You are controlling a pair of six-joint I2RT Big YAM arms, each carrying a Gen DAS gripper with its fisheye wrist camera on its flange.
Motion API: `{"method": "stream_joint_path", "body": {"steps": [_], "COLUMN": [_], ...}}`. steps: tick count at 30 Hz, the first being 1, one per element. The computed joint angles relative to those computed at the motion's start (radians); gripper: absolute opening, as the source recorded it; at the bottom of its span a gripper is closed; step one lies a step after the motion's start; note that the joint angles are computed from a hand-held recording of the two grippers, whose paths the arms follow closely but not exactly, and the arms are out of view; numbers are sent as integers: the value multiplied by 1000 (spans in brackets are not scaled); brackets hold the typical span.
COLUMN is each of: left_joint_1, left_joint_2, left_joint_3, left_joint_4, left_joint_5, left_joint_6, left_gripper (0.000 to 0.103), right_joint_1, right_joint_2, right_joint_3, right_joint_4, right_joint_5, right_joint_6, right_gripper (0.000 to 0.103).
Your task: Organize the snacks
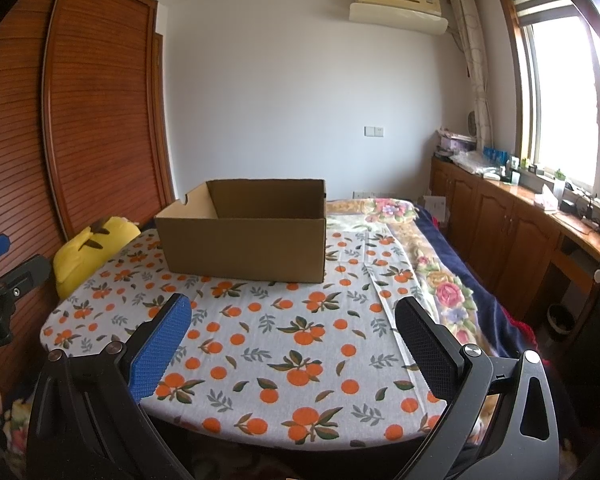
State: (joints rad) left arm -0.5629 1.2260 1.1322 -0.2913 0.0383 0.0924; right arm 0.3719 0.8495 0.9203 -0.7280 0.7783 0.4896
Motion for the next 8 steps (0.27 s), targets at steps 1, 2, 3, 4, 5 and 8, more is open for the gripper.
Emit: {"method": "stream_joint_path", "body": {"steps": [1,2,3,4,5,8], "left_joint_1": [-1,-1,-1,-1,-1,-1], "left_joint_2": [-2,-1,-2,-2,-1,-2], "left_joint_3": [-2,0,-2,-1,-1,-1], "left_joint_4": [1,0,1,1,0,0], "left_joint_5": [-2,-2,-2,-1,-1,-2], "left_joint_6": [0,1,0,0,-1,0], "left_gripper": [103,103,103,103,103,103], "right_joint_1": [1,2,2,2,2,2], "right_joint_2": [0,0,0,0,0,-1], "right_joint_3": [2,2,2,2,2,1], "right_joint_4": [-3,-4,-4,-4,-4,-4], "right_joint_5": [3,2,2,2,2,4], "right_joint_6": [2,1,1,1,1,1], "right_gripper": [103,103,103,103,103,103]}}
